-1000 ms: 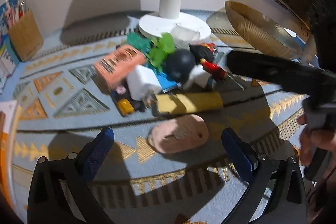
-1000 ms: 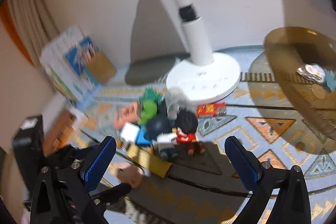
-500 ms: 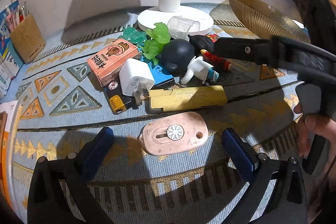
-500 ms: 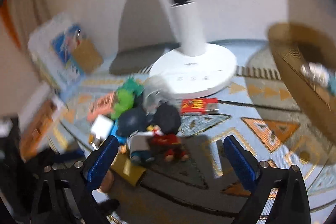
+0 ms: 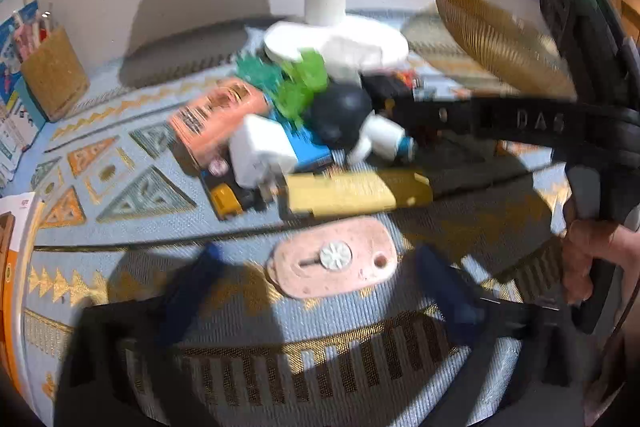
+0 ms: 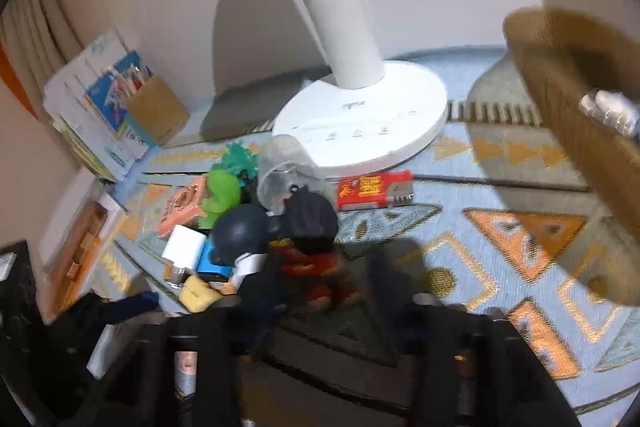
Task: Organize rigid objects
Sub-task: 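Grasp the pink eraser with the left tool while the right tool grasps the red-outfit figure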
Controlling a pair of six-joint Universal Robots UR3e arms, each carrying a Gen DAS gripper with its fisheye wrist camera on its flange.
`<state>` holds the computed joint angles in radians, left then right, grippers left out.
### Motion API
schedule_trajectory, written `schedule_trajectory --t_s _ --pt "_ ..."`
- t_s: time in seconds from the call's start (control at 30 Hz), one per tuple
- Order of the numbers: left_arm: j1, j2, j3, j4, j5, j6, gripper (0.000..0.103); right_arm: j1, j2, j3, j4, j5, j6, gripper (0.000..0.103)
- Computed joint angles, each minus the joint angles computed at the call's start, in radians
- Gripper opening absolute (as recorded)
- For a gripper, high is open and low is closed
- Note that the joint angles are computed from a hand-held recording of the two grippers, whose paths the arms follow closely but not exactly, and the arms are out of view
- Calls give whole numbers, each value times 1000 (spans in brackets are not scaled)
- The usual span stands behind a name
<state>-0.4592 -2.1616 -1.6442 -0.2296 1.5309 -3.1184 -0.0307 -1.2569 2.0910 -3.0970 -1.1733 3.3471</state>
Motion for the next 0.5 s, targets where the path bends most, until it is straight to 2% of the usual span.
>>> schedule_trajectory --t_s 0.07,0.2,0.33,0.43,0.5 --pt "18 10 -23 22 -39 1 57 -8 1 8 -12 21 3 34" --pt "-15 1 -11 36 25 12 57 -43 -9 49 -52 94 2 31" --pt "-14 6 -25 58 28 12 57 -68 -15 79 -88 132 12 27" --pt "3 4 -17 34 22 -18 57 -42 -14 49 -46 91 8 29" --pt "14 8 -23 34 13 -33 57 8 -11 -5 22 8 -5 32"
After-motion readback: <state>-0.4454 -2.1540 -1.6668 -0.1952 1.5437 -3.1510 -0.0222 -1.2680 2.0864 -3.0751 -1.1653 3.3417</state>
